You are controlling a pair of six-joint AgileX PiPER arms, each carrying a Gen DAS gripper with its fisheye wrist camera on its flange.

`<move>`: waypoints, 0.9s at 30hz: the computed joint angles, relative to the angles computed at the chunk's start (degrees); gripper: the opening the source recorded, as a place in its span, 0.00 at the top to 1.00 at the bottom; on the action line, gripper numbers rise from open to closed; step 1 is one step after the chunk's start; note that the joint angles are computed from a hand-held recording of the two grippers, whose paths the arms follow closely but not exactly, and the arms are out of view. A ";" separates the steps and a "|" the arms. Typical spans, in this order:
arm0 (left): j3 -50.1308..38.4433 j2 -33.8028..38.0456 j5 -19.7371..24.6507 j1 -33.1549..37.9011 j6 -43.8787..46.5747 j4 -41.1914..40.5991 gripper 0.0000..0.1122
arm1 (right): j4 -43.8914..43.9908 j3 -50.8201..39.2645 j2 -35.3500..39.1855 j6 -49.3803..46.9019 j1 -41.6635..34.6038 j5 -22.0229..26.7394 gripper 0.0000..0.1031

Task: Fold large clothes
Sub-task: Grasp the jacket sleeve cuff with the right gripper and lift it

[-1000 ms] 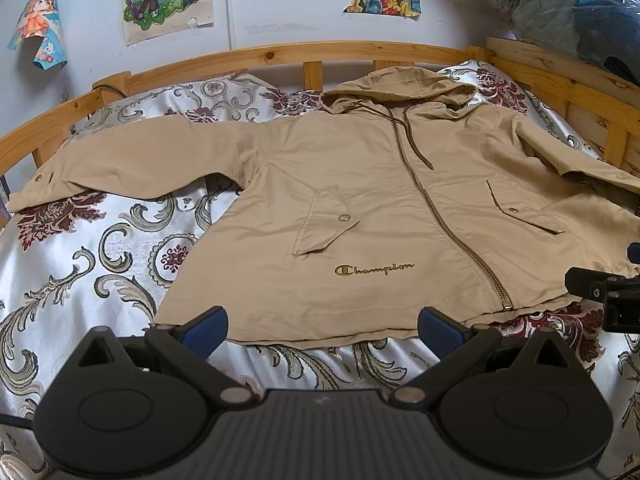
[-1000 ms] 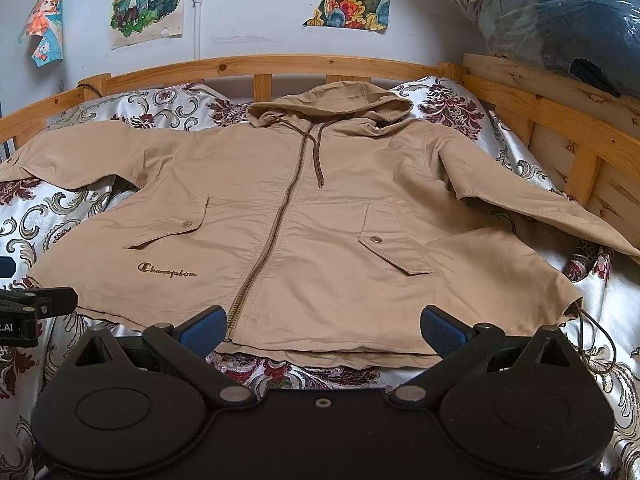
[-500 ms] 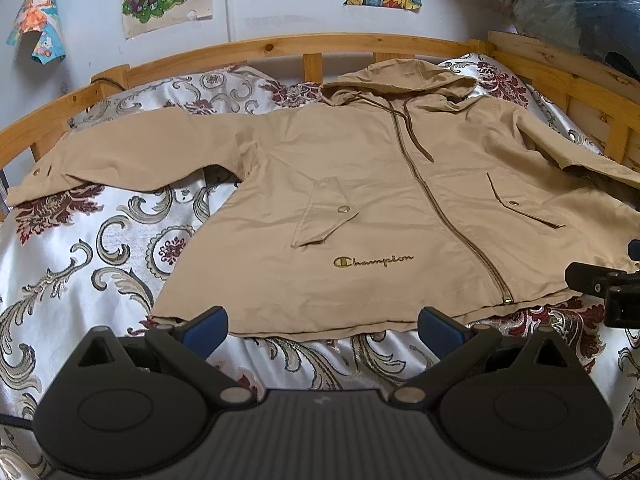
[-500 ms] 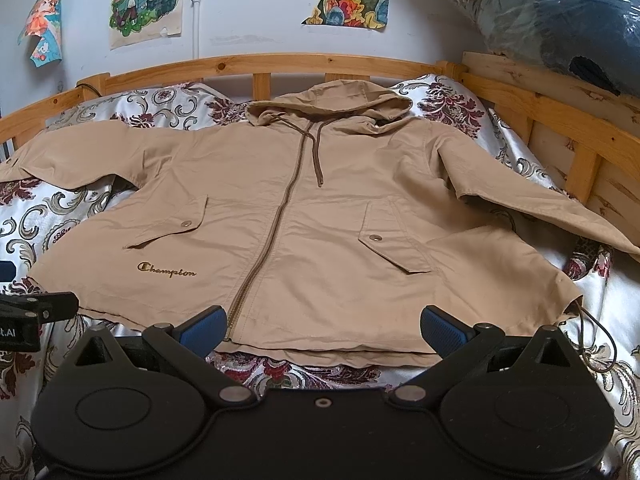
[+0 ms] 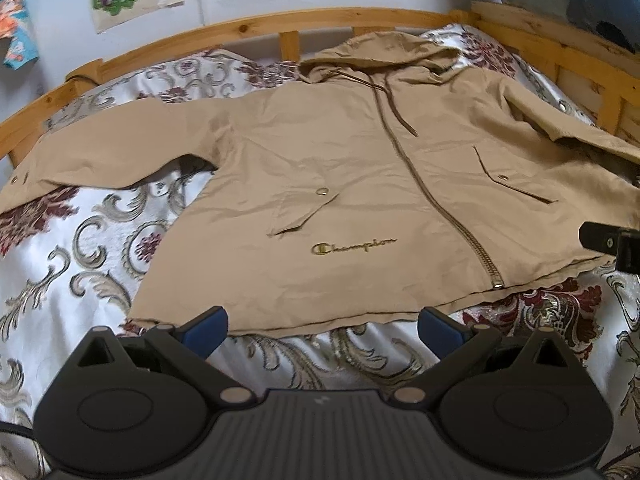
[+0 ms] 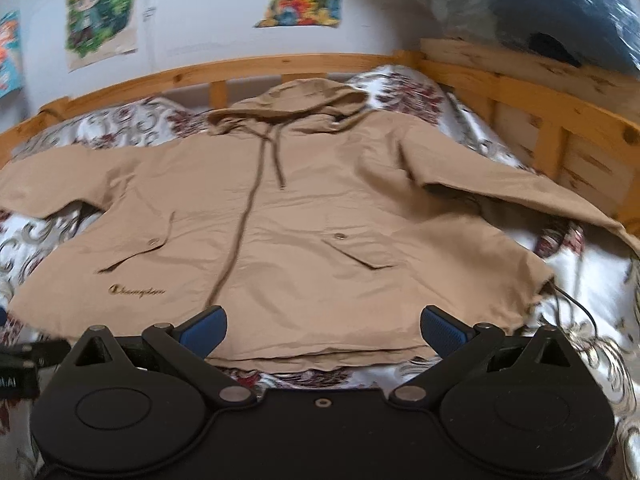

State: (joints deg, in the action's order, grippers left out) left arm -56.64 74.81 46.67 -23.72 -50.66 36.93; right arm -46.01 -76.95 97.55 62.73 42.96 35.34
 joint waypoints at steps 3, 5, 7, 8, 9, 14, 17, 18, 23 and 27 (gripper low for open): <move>-3.96 2.45 1.59 0.13 4.77 -1.72 0.09 | 0.96 -0.77 0.31 1.50 -0.77 1.59 0.01; -7.69 4.33 2.90 0.67 8.51 -3.10 0.09 | 1.56 -1.21 0.49 2.21 -1.33 2.25 0.01; -11.71 6.25 3.97 1.73 11.42 -4.24 0.09 | 1.74 -1.22 0.43 3.11 -1.92 2.07 0.01; -14.43 7.59 4.97 2.59 13.16 -5.45 0.09 | 1.52 -1.15 0.37 3.75 -2.22 1.94 0.01; -16.94 8.80 5.94 3.48 14.88 -6.96 0.09 | 1.48 -1.28 0.41 4.03 -2.48 1.83 0.01; -29.52 15.56 10.96 7.06 22.85 -14.18 0.09 | -1.45 0.61 -1.24 9.20 -4.02 -0.81 0.01; -33.04 18.64 11.38 6.09 22.89 -12.78 0.09 | -9.06 2.10 -2.76 18.29 -4.41 -0.31 0.01; -34.05 19.66 11.25 5.80 23.06 -12.78 0.09 | -10.95 2.79 -3.43 20.60 -4.98 -0.75 0.01; -36.19 23.52 8.62 5.08 24.06 -15.72 0.09 | -9.92 2.21 -5.37 26.59 -13.14 -4.20 0.01; -36.77 25.92 7.14 5.46 26.38 -18.54 0.09 | -3.13 -3.61 -1.64 23.73 -20.51 -4.22 0.08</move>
State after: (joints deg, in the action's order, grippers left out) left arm -93.41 100.73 53.80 -18.26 -24.29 18.38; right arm -49.14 -80.56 95.91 86.46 22.45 31.13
